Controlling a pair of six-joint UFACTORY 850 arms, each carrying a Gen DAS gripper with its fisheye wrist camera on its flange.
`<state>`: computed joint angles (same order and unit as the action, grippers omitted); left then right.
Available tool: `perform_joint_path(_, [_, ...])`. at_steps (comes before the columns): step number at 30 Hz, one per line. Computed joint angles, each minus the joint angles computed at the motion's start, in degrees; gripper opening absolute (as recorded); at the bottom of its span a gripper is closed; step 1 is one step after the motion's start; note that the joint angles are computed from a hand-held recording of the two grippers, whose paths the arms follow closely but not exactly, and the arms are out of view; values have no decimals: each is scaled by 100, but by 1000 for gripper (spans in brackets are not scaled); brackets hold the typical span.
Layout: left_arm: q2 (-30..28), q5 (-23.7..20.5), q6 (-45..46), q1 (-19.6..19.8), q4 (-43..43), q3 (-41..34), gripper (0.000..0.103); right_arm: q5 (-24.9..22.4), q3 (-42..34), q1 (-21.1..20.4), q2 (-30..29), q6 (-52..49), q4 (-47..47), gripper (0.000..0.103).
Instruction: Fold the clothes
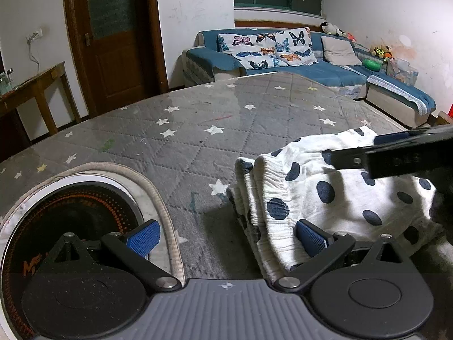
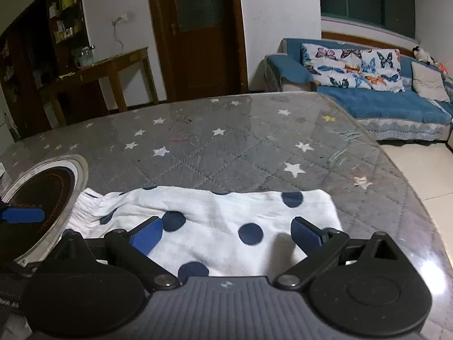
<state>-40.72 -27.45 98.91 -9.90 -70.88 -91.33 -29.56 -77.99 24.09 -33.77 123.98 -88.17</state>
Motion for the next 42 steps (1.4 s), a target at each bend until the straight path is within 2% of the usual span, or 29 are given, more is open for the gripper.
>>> perform_joint_path(4, [61, 8, 102, 11, -101, 77, 103, -249, 254, 160, 185, 210, -111, 103])
perform_joint_path(18, [443, -85, 830, 120, -637, 584, 103, -966, 801, 752, 536, 704, -29, 103])
perform_joint_path(24, [686, -146, 1149, 197, -835, 943, 103, -1288, 1018, 1015, 652, 1217, -131, 103])
perform_joint_path(27, [799, -166, 1166, 229, -803, 1106, 103, -1379, 1101, 1116, 669, 1382, -97, 103])
perform_joint_path(36, [1178, -20, 2012, 277, -1410, 1678, 103, -2003, 1120, 1512, 570, 1328, 257, 103])
perform_joint_path(42, [1338, -74, 2332, 315, -1632, 1916, 103, -2163, 1195, 1670, 572, 1534, 272, 103])
